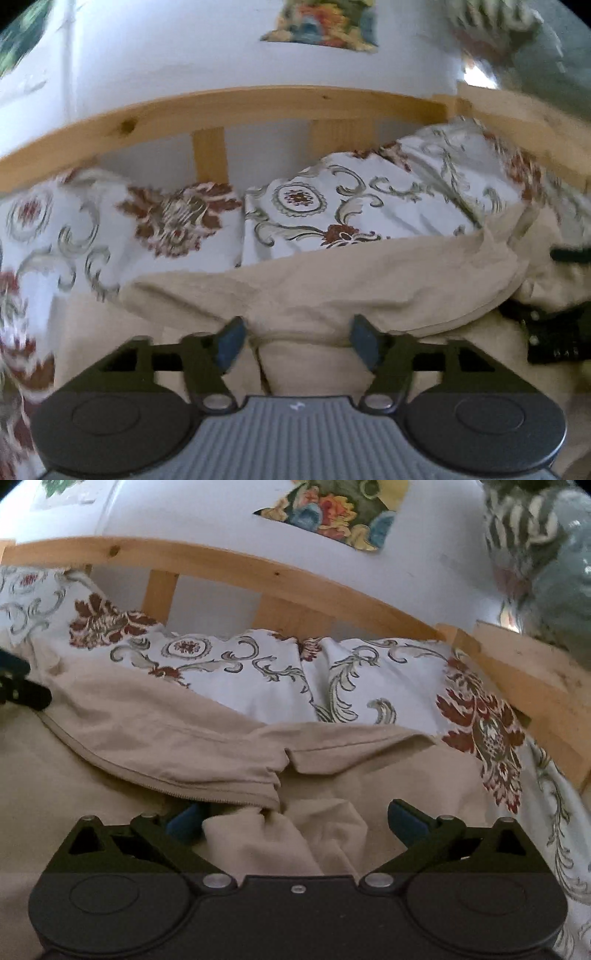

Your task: Fold large clothes

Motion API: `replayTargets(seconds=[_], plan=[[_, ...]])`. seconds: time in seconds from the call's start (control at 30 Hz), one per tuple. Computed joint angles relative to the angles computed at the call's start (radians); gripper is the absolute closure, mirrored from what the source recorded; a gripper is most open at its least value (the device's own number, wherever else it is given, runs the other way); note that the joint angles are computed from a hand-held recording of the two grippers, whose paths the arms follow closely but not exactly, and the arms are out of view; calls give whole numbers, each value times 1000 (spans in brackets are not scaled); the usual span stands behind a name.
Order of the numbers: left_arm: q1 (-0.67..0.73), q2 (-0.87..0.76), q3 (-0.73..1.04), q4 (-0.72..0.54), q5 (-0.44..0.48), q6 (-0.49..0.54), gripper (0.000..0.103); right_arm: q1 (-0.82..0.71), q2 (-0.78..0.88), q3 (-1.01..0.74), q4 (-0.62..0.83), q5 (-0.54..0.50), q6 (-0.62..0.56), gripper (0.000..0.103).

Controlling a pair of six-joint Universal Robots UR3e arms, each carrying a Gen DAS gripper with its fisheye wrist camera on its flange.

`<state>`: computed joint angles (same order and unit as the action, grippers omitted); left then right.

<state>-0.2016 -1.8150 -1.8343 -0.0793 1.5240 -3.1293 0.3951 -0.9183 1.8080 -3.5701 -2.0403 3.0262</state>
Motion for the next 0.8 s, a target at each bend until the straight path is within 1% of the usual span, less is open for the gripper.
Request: replayTargets(seconds=[0.03, 0.07, 0.1, 0.13, 0.2, 0.27, 0.3, 0.33, 0.37, 0.4, 0.43, 0.47, 0.53, 0.63, 0.7, 0.73, 0.77, 0.8], plan=[[14, 32, -35, 7, -21, -27, 19, 0, -32, 45, -17, 8, 1, 1], [23, 59, -65, 16, -32, -39, 17, 5, -54, 78, -37, 9, -1, 1], [24, 93, -100, 23, -30, -41, 14, 12, -85, 135, -78, 7, -3, 1], [20, 126, -131, 30, -17, -39, 9, 16, -112, 194, -128, 1, -6, 1], [3, 187, -209, 64, 20, -33, 2, 36, -135, 288, -250, -45, -24, 1], [-37, 210, -215, 14, 94, -8, 2, 56, -131, 332, -311, -127, -44, 1], [-64, 208, -197, -44, 143, 3, 2, 64, -142, 337, -251, -178, -25, 1], [-89, 202, -166, -119, 192, 2, 2, 65, -168, 334, -137, -213, 14, 1], [-106, 194, -136, -189, 234, -3, 2, 60, -193, 334, -38, -225, 52, 1], [-112, 194, -127, -226, 252, -4, 2, 49, -235, 344, 70, -217, 103, 1], [-101, 215, -145, -234, 237, -4, 2, 44, -283, 371, 135, -202, 149, 2], [-76, 256, -182, -232, 192, -3, 2, 41, -322, 413, 122, -178, 166, 3], [-27, 361, -278, -210, 106, -4, 2, 52, -409, 521, 25, -128, 156, 2], [-3, 534, -388, -246, 73, -24, 1, 140, -496, 633, -106, -131, 91, 1], [10, 667, -443, -311, 50, -19, 1, 217, -558, 689, -140, -140, 68, 1], [22, 747, -464, -368, 26, -5, 1, 265, -591, 705, -126, -162, 72, 1], [27, 807, -469, -423, 11, 4, 1, 337, -619, 716, -100, -207, 92, 1], [28, 874, -475, -488, 2, 8, 1, 387, -651, 711, -47, -238, 116, 1]])
